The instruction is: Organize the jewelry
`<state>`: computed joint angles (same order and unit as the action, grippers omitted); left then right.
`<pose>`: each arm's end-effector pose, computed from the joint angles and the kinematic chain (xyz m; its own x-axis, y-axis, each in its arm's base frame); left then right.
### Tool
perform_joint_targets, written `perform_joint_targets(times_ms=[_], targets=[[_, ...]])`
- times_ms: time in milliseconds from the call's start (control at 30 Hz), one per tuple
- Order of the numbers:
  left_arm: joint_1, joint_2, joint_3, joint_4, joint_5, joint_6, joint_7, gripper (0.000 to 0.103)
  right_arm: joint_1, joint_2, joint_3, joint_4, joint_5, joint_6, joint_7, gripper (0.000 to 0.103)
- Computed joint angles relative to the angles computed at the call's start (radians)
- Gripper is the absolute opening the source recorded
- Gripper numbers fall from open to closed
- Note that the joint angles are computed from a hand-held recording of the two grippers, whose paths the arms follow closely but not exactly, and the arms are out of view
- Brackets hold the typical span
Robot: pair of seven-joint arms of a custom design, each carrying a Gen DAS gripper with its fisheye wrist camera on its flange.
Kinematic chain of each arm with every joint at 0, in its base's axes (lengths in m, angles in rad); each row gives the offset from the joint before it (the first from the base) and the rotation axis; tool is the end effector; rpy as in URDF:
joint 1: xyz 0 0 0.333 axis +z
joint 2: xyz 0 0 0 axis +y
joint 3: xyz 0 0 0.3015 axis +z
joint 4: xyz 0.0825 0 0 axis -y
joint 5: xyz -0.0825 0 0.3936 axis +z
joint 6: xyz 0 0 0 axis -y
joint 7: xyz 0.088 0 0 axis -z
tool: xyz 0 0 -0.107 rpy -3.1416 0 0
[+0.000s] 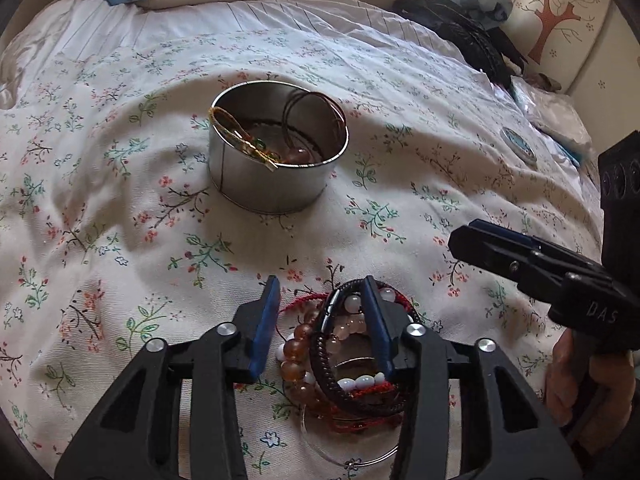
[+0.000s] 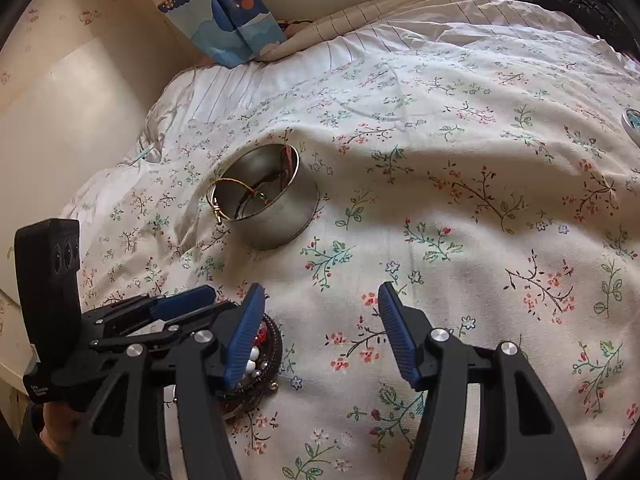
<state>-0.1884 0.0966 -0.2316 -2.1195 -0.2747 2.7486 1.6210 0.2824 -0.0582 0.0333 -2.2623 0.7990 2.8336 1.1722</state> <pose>0.5572 -0.2344 0.4069 -0.2845 -0.9344 0.2142 -0.8599 0.1500 -0.4879 0.5398 0.1377 0.4252 0.1457 -0.9082 -0.3923 -0.8262 0.1064 -0.5533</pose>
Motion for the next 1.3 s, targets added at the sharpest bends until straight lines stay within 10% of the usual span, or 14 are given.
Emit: perform_joint_targets(times_ms=[200,433,800,1100,1300], targets=[[0.014,0.002,-0.018,0.011,-0.114,-0.034,0.123,0.009,-0.004,0.002,-0.004,0.003,0.036,-0.008,-0.010,0.058],[0.043,-0.024,-0.015,0.005,-0.455,-0.001,0.298,0.009,-0.008,0.003,-0.006,0.007,0.068,-0.026,-0.027,0.058],[0.047,-0.033,0.011,-0.019,-0.504,0.094,0.224,0.009,0.002,0.042,0.022,0.059,0.040,-0.162,-0.139,0.057],[0.050,-0.036,0.009,-0.022,-0.535,0.104,0.242,0.009,-0.022,0.091,0.040,0.112,0.069,-0.254,-0.176,0.010],[0.044,-0.044,0.013,-0.035,-0.514,0.124,0.222,0.009,-0.028,0.057,0.032,0.091,0.212,-0.242,-0.267,0.010]])
